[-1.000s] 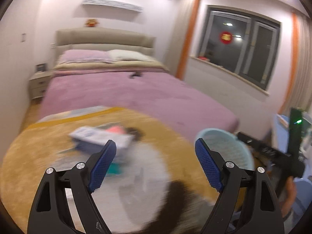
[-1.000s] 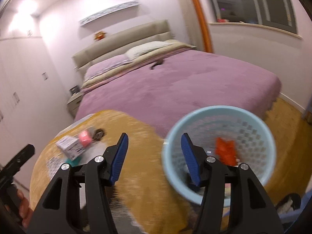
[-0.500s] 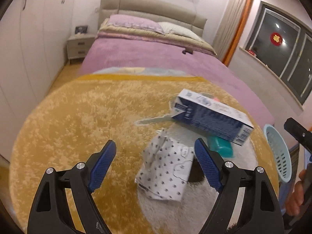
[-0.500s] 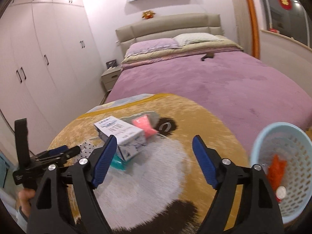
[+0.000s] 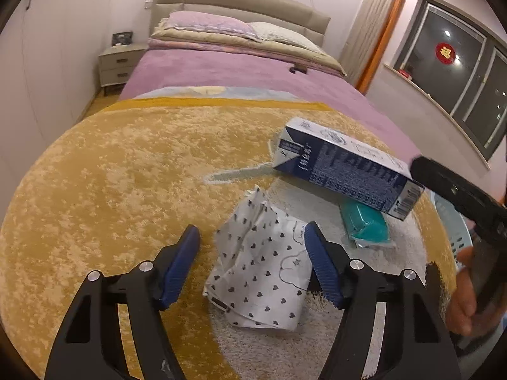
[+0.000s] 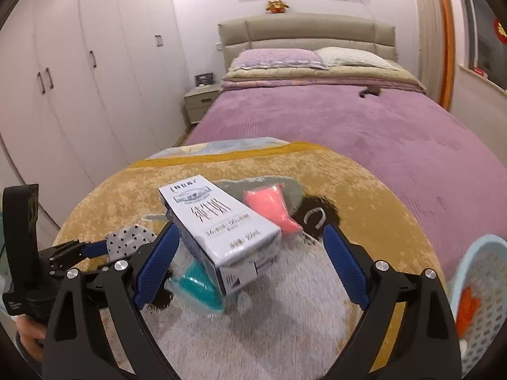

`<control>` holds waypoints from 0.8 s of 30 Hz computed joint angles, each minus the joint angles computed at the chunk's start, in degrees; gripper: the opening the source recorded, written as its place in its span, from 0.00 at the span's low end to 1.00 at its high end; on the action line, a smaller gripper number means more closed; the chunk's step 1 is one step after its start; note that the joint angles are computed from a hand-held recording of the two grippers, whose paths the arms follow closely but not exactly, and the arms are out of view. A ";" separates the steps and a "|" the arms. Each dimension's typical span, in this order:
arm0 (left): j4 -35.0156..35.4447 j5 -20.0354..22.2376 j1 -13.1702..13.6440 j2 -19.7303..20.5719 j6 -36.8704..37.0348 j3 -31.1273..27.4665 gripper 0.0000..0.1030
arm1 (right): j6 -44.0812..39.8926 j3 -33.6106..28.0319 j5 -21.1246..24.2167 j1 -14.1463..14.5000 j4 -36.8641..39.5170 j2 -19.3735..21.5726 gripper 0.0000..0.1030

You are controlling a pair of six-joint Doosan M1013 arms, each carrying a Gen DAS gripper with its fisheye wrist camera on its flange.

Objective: Collect trash
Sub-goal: 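Grasp the dotted paper with the left tool while the right tool grasps the white milk carton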

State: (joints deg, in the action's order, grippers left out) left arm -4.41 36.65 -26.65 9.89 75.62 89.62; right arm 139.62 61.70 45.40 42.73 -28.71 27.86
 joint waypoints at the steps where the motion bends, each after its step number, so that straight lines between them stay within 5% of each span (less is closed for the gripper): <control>1: 0.29 -0.09 -0.31 -0.06 0.07 -0.03 0.61 | -1.66 0.20 -1.36 -0.45 1.58 0.02 0.85; 6: 4.31 0.33 -1.56 -0.02 -1.78 -0.10 0.45 | -10.28 -0.01 -4.38 -2.24 12.07 0.66 0.85; 11: 5.45 -0.11 -2.15 -0.07 -1.07 0.07 0.18 | -9.55 -0.36 -3.25 -2.03 11.09 1.35 0.82; 13: 5.69 -0.45 -2.30 -0.19 -0.61 0.23 0.16 | -10.99 -0.73 -2.47 -1.87 11.67 1.51 0.66; 20: 5.08 -2.81 -2.48 -1.02 0.95 1.39 0.11 | -6.74 2.04 -5.54 -0.42 6.71 -0.64 0.58; 24: 3.87 -3.94 -2.39 -1.49 2.07 2.16 0.11 | 3.73 5.61 -5.18 1.53 -4.88 -3.62 0.57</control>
